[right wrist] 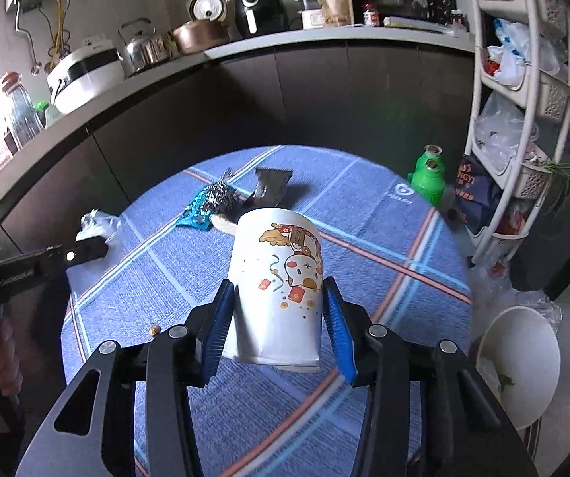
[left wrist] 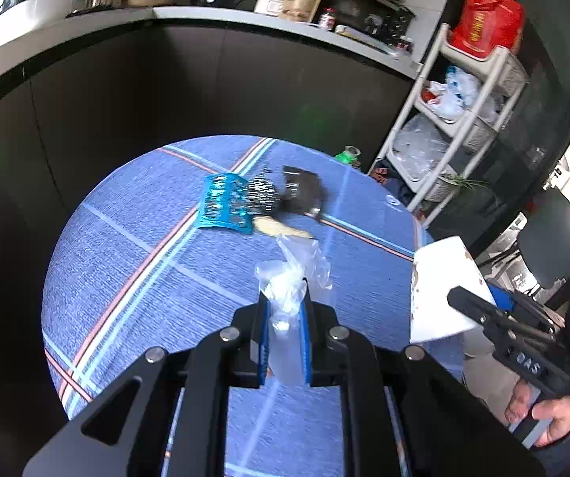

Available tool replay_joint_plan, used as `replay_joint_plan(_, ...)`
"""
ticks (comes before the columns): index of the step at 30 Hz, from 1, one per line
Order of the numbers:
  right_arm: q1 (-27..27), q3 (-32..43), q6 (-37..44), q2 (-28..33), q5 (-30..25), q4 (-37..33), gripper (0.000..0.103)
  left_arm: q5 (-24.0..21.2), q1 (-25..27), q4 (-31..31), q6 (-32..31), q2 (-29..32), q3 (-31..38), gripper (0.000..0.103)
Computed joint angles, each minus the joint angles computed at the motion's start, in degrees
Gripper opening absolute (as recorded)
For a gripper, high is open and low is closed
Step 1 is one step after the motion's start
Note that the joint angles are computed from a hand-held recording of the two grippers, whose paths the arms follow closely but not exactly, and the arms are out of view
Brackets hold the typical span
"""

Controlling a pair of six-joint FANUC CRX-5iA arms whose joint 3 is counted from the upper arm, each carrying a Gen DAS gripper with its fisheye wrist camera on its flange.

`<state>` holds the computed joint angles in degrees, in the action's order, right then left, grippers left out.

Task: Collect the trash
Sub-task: 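Carry the cup and plastic wrap over the white bin and open both grippers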

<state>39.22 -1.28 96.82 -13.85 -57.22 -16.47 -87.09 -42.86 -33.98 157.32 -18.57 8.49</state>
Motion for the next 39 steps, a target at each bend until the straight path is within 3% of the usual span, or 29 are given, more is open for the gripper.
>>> replay_joint_plan(8, -5.38, -0.07, 2.04, -2.88, -0.33, -3.12, 0.043, -3.06, -7.73, -4.13, 1.36, 5.22, 6.79, 0.013)
replay_joint_plan(18, -13.85, 0.40, 4.73, -4.17, -0.88, -8.08, 0.043, -1.82, -10.82, -5.28, 1.28, 10.27, 12.49, 0.013)
replay_joint_plan(28, -23.60, 0.61, 7.26, -3.35, -1.59, -12.34, 0.043, 5.16, -7.41, 0.22, -6.09, 16.96, 18.03, 0.013)
replay_joint_plan(39, -36.10, -0.02, 10.45, -0.32, -0.37, -17.55, 0.043, 15.42, -0.68, 14.03, -19.05, 28.47, 25.36, 0.013)
